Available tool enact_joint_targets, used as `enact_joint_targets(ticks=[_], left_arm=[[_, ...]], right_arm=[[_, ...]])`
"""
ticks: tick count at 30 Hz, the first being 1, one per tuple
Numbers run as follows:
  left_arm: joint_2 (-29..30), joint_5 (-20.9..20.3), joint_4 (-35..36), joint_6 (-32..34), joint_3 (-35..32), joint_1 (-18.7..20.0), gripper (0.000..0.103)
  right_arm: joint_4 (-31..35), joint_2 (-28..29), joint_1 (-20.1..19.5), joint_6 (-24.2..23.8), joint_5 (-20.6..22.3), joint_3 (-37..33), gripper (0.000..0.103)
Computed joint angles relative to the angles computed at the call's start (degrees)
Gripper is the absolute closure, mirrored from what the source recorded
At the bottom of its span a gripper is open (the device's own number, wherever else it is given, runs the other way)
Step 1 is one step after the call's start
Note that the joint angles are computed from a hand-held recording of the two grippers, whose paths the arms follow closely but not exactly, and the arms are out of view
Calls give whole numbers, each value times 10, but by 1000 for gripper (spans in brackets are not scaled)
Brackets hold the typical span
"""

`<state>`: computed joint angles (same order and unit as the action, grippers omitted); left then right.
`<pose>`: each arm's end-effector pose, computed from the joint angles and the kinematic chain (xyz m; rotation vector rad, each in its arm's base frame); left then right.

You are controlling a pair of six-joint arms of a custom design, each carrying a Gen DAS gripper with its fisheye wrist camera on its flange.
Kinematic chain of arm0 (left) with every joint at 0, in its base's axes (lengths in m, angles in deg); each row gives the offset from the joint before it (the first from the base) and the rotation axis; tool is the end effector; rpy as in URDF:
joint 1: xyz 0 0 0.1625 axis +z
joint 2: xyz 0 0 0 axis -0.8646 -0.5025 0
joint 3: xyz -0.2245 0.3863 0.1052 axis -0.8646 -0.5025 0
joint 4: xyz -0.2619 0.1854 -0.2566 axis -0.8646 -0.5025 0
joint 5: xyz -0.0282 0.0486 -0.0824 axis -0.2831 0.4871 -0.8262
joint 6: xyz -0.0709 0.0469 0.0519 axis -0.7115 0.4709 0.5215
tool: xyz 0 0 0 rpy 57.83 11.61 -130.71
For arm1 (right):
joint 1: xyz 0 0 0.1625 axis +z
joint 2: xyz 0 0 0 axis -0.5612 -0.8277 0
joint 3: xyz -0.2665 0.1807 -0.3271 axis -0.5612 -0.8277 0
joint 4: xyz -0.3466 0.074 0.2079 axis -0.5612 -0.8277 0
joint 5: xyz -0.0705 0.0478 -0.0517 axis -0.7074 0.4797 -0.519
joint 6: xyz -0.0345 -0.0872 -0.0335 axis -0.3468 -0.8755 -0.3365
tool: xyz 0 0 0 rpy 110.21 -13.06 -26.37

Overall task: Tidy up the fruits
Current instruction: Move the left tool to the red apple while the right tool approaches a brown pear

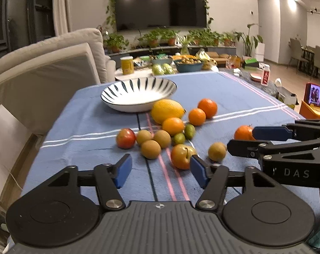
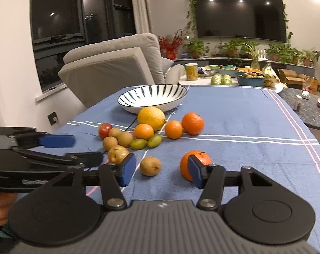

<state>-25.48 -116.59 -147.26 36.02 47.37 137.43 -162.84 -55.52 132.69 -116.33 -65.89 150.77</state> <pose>0.0570 -0.6661 0.1702 0.3492 1.9833 -1.1699 0.2476 -0.7395 -0.1245 1.2971 -2.5053 0.8840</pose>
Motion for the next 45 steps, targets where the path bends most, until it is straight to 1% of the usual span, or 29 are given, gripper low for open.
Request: enact_joint_targets(ticks=[6,11,13,14,15,17,19,21,25,29,32,34,35,36,38,41,42,45], left_arm=[[6,2,42,-11,-21,3,54],[12,-8,63,-17,-41,6,55],[13,-8,79,-23,-49,8,61],[12,-8,90,-30,-50,8,68],[10,-7,100,-37,-49,8,72],[8,-5,100,-40,-46,8,73],[6,1,93,-39,-41,7,76],[3,2,80,-37,-35,6,82],[-3,7,57,-33,-25,7,82],[-8,10,72,-51,-23,12,82],[-6,13,77,-57,-26,14,81],[-9,7,75,-59,-22,14,75],[-10,2,72,-59,-20,15,70],[-9,4,63,-55,-20,14,68],[-9,0,55,-52,-19,15,65],[-13,-14,61,-59,-16,17,63],[-14,-20,63,-60,-14,18,60],[-9,-20,60,-45,-17,16,58]], right_arm=[[27,1,-2,-13,0,-9,24],[37,-3,-5,-16,8,-8,24],[36,-3,-5,-15,9,-7,24],[37,-4,-5,-15,9,-7,24],[38,-4,-5,-16,9,-7,24],[38,-3,-4,-19,8,-6,24],[42,-3,-4,-20,8,-6,24],[43,-4,-3,-25,7,-3,24],[48,3,1,-32,-4,-9,24],[43,15,8,-39,-24,-21,24],[46,22,10,-41,-32,-30,24],[47,27,12,-38,-38,-39,24],[47,28,12,-36,-41,-42,24],[46,30,13,-32,-44,-45,24],[46,33,14,-25,-51,-51,24],[70,33,15,-12,-56,-60,24],[75,33,15,-13,-55,-62,24],[73,32,15,-18,-54,-61,24]])
